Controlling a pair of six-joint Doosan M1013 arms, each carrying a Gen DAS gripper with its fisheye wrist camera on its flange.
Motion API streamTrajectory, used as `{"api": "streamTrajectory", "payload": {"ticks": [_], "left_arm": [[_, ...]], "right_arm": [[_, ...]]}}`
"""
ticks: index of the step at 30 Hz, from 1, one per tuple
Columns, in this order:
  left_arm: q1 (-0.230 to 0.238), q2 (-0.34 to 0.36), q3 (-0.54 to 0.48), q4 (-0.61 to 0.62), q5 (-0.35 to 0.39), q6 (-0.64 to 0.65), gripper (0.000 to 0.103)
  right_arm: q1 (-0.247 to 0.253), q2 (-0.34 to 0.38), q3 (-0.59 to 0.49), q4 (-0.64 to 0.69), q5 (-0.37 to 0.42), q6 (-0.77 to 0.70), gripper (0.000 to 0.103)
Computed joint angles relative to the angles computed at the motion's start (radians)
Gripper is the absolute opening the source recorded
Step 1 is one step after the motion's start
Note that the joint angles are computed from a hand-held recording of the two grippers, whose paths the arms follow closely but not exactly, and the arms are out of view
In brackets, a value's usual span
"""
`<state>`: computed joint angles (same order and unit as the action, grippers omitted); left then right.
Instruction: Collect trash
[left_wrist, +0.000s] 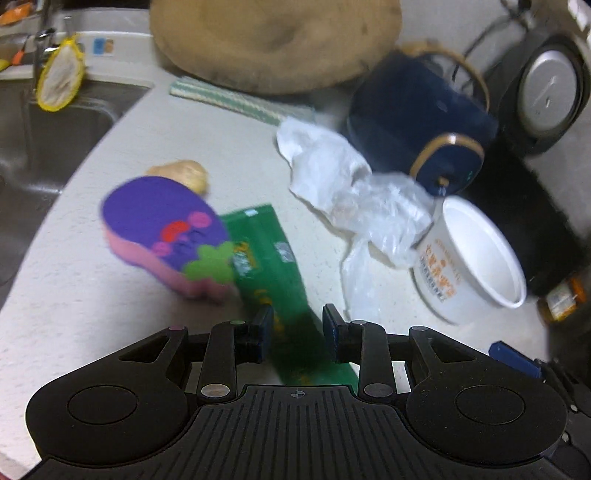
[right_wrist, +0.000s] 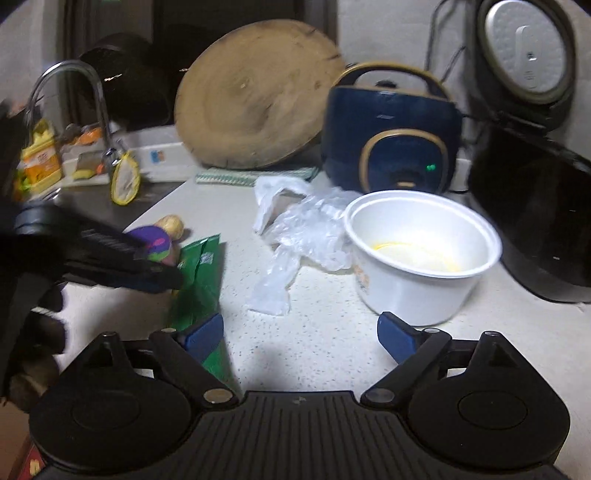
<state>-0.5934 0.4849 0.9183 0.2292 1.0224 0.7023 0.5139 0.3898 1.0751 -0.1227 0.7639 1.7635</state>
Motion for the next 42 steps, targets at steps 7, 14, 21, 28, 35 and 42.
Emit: {"api": "streamTrajectory", "payload": {"ticks": [7,14,21,28,35,42], "left_arm": [[-0.055,0.116,-0.191,0.195,0.256,0.081,0.037],[-0.038,0.128,-0.239,0.138,0.347,-0.083,0.034],[-0.023,0.156,-0.281,0.07,0.316,-0.082,0.034],[-0.019,0.21,-0.36,0.056,0.329,0.015,0.038],[-0.033,0.209,-0.358,0.13,0.373,0.118,0.043],[0.004,0.15,-0.254,-0.006,0.244,0.024,0.039]], "right_arm": [[-0.023,0.028,-0.018,0.133,0.031,-0.211,0.091],[-0.049,0.056,-0.053,0.171,0.033,-0.227,0.091],[-0.07,0.066,-0.067,0.185,0.036,-0.211,0.091],[-0.072,0.076,-0.079,0.158,0.078,-0.174,0.091],[-0.068,0.083,-0.084,0.157,0.119,-0.161,0.091],[-0.065,0.091,-0.09,0.189,0.131,-0.131,0.1]]}}
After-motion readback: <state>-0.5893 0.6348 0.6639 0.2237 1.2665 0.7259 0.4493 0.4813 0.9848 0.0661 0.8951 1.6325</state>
